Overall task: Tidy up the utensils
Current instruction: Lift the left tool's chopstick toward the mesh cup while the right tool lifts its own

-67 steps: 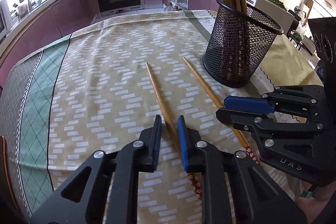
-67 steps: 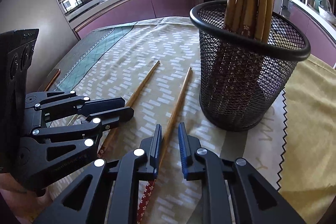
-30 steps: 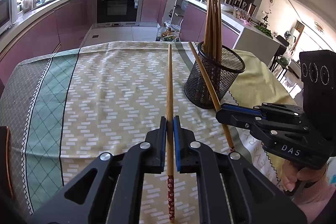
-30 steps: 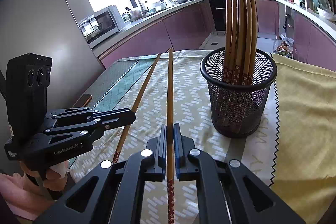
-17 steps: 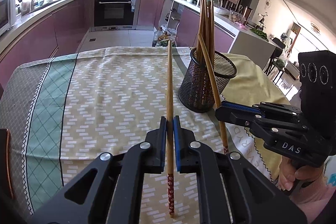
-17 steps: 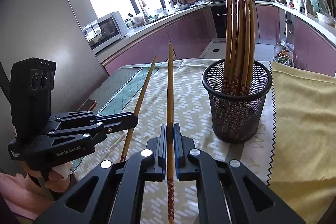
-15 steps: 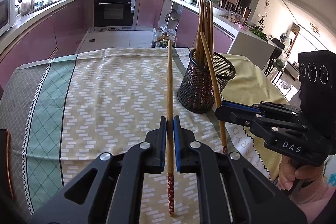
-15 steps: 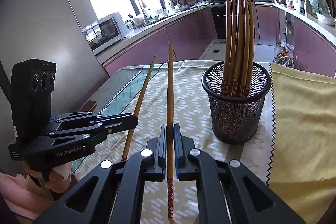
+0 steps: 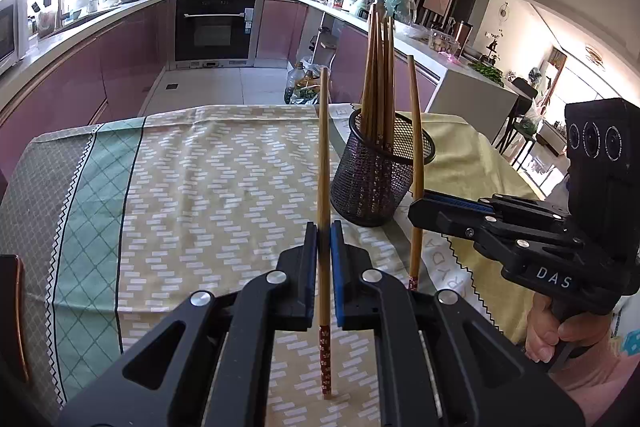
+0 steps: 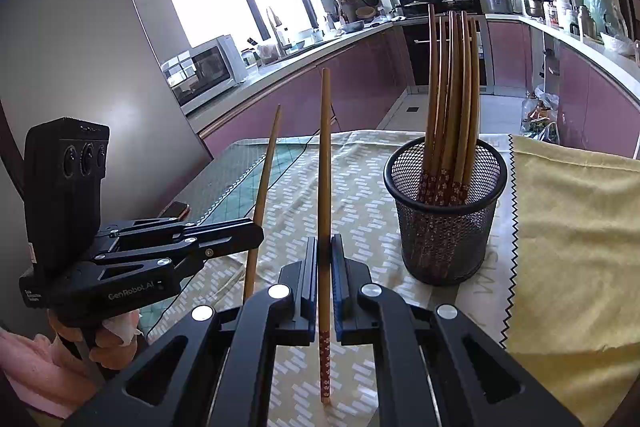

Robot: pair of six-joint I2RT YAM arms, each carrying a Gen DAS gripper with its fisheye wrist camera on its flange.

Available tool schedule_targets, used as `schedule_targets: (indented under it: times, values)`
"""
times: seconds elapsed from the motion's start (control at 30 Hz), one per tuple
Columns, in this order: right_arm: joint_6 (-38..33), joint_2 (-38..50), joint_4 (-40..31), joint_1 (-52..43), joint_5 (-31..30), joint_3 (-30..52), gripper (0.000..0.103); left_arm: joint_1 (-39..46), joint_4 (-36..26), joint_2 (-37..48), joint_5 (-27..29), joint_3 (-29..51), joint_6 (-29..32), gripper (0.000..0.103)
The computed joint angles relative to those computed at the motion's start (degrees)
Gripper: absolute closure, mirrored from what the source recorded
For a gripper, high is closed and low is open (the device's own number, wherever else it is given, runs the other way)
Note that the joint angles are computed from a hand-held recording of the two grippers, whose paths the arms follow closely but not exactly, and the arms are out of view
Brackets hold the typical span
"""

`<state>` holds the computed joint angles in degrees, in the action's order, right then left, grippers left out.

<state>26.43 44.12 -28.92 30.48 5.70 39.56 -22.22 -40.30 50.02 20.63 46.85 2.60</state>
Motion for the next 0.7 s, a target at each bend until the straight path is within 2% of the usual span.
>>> schedule_targets:
  times: [0.7]
  values:
    - [-0.2, -2.1, -0.7, 0.3, 1.6, 0.6, 0.097, -1.4, 0.3, -1.1, -1.0, 1.0, -1.0, 0.096]
